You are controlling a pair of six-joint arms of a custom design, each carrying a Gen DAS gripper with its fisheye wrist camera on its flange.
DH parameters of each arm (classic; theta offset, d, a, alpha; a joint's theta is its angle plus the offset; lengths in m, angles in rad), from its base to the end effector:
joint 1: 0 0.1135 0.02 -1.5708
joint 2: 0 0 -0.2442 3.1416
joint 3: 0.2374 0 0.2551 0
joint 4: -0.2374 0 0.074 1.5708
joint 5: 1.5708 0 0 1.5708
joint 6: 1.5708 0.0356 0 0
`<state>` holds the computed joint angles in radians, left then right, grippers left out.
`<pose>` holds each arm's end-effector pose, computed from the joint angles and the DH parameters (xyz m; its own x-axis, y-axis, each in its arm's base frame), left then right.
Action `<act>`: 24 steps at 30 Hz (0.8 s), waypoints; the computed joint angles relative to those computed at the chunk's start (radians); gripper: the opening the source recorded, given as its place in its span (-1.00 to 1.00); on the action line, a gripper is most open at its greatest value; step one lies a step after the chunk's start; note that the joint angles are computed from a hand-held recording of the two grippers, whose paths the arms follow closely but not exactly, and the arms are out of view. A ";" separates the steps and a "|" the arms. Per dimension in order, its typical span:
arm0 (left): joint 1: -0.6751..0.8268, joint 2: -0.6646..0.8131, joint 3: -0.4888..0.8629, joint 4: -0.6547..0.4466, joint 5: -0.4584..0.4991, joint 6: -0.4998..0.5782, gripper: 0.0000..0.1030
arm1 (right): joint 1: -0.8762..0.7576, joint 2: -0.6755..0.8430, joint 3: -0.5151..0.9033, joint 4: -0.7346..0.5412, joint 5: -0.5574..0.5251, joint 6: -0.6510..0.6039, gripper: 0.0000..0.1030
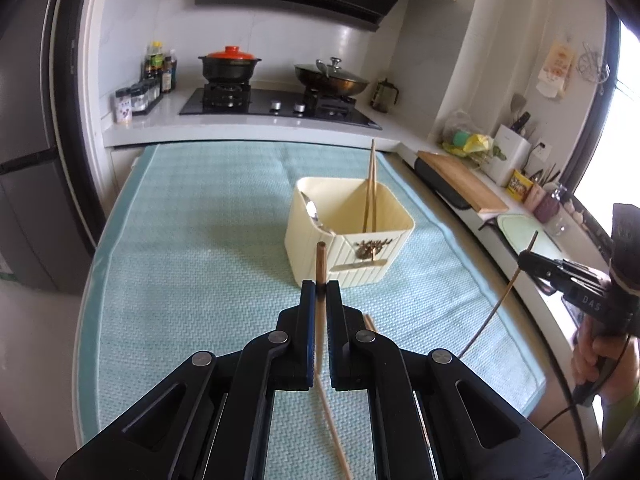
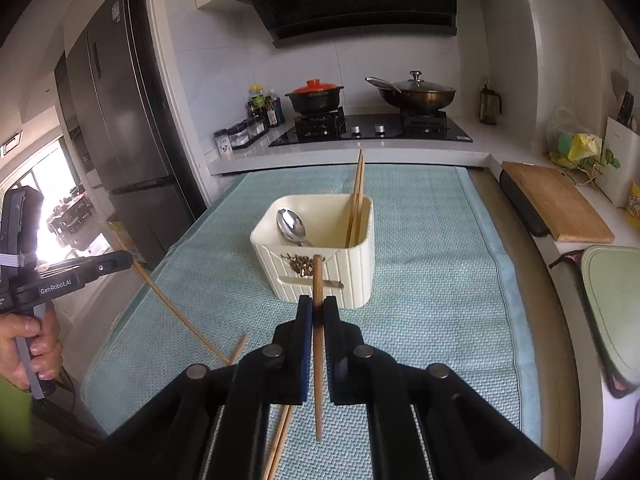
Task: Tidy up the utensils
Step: 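Carry both chopsticks over the caddy and drop them in with both tools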
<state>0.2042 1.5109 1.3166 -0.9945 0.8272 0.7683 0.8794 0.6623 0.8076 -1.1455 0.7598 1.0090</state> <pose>0.2960 0.0345 0.2772 -0.5621 0.3640 -0.7427 0.7259 0.6474 -0.2321 0.0941 0.0753 0.2749 -0.5577 0.2884 -0.7783 0.2830 0.9476 0.1483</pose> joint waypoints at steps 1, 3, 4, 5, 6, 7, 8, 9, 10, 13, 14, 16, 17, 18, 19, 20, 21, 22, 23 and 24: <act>0.001 0.000 0.008 -0.005 0.007 -0.003 -0.95 | 0.008 0.007 0.012 -0.002 0.019 -0.002 -0.89; -0.002 0.001 0.030 -0.014 0.016 -0.014 -0.95 | 0.016 0.022 0.041 -0.006 0.045 -0.003 -0.89; -0.004 0.001 0.036 -0.013 0.020 -0.019 -0.95 | 0.012 0.022 0.051 0.002 0.048 -0.014 -0.89; -0.006 0.002 0.045 -0.015 0.023 -0.024 -0.95 | 0.006 0.025 0.061 0.006 0.052 -0.025 -0.89; -0.009 0.000 0.053 -0.018 0.027 -0.030 -0.95 | -0.002 0.029 0.071 0.011 0.056 -0.038 -0.89; -0.013 0.002 0.064 -0.022 0.030 -0.035 -0.95 | -0.004 0.032 0.082 0.011 0.061 -0.044 -0.89; -0.016 0.003 0.071 -0.023 0.034 -0.039 -0.95 | -0.021 0.031 0.089 0.023 0.055 -0.067 -0.89; -0.018 0.006 0.084 -0.029 0.039 -0.042 -0.95 | -0.033 0.031 0.096 0.031 0.053 -0.086 -0.89; -0.021 0.010 0.101 -0.038 0.045 -0.045 -0.95 | -0.045 0.032 0.103 0.039 0.054 -0.104 -0.89; -0.033 0.026 0.165 -0.066 0.065 -0.064 -0.95 | -0.098 0.038 0.125 0.083 0.035 -0.180 -0.89; -0.038 0.032 0.191 -0.075 0.073 -0.073 -0.95 | -0.122 0.041 0.136 0.101 0.026 -0.213 -0.89; -0.050 0.050 0.252 -0.094 0.091 -0.097 -0.95 | -0.156 0.054 0.164 0.132 0.021 -0.266 -0.89; -0.057 0.061 0.285 -0.102 0.099 -0.111 -0.95 | -0.179 0.060 0.178 0.152 0.015 -0.298 -0.89; -0.065 0.071 0.318 -0.108 0.106 -0.128 -0.95 | -0.198 0.070 0.199 0.166 0.011 -0.326 -0.89; -0.074 0.078 0.346 -0.104 0.112 -0.149 -0.95 | -0.221 0.078 0.216 0.186 0.005 -0.358 -0.89; -0.085 0.083 0.373 -0.095 0.116 -0.174 -0.95 | -0.241 0.086 0.235 0.205 0.001 -0.388 -0.89; -0.096 0.089 0.397 -0.081 0.120 -0.200 -0.95 | -0.262 0.096 0.254 0.225 -0.005 -0.419 -0.89; -0.110 0.092 0.417 -0.058 0.119 -0.234 -0.95 | -0.286 0.106 0.272 0.249 -0.013 -0.453 -0.89; -0.123 0.096 0.436 -0.032 0.118 -0.269 -0.95 | -0.308 0.118 0.289 0.275 -0.021 -0.486 -0.89; -0.139 0.100 0.452 -0.002 0.114 -0.307 -0.95 | -0.329 0.131 0.304 0.302 -0.027 -0.516 -0.89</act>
<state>0.0648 1.6107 1.7689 -0.9966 0.9409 0.4613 0.5506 0.7929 1.1116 -0.8439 0.7333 0.4927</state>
